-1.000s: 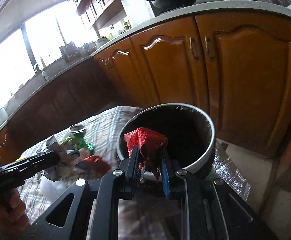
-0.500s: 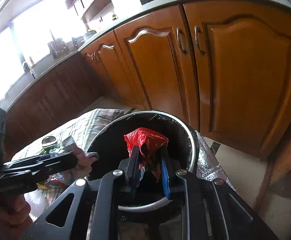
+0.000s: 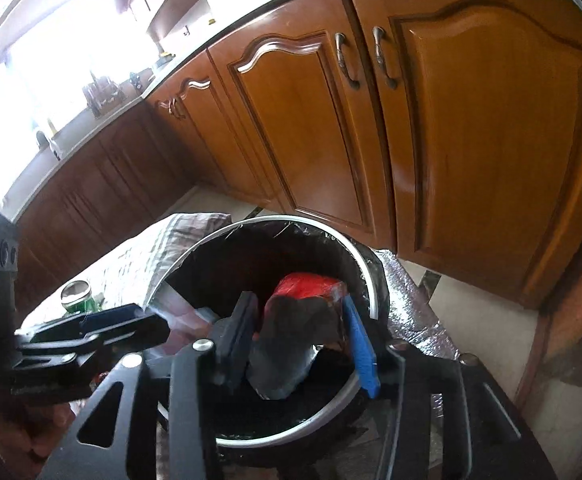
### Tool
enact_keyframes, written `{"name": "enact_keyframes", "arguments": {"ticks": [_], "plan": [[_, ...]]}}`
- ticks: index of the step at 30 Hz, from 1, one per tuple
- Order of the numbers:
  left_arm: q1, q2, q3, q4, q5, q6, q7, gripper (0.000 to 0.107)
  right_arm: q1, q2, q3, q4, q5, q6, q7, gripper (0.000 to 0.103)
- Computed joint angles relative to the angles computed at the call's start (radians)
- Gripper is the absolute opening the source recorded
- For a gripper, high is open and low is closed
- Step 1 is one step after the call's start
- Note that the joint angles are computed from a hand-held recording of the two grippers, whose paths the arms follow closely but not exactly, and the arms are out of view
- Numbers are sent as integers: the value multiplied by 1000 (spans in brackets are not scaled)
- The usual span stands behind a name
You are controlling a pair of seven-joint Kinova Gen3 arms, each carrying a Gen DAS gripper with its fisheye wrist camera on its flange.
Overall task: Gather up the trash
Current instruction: 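Carry the foil and red bag over the white bin and open both grippers, then grasp the white foam fruit net with the left gripper while the right gripper grasps the orange wrapper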
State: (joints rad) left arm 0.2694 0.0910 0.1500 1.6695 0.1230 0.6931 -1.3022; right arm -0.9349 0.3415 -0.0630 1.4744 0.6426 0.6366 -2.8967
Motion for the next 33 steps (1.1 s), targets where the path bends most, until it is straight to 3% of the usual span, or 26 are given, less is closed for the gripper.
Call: {"name": "enact_keyframes", "arguments": {"ticks": [4, 9, 14, 18, 22, 33], "plan": [[-11, -35, -5, 31, 21, -14, -11, 74, -19, -26, 11, 38, 33, -22, -63, 53], [-30, -138, -14, 122, 83, -58, -36, 74, -53, -58, 14, 89, 123, -54, -187, 77], [-31, -257, -23, 224, 104, -82, -30, 75, -86, -66, -14, 103, 212, -42, -301, 82], [-18, -352, -67, 303, 164, -69, -76, 75, -129, -63, -43, 99, 280, 4, -368, 87], [-61, -452, -43, 366, 117, -53, -34, 75, -180, -48, -78, 71, 327, 89, -382, 100], [-167, -684, -37, 494, 12, 8, 42, 80, -266, -12, -120, 39, 417, 154, -441, 100]]}}
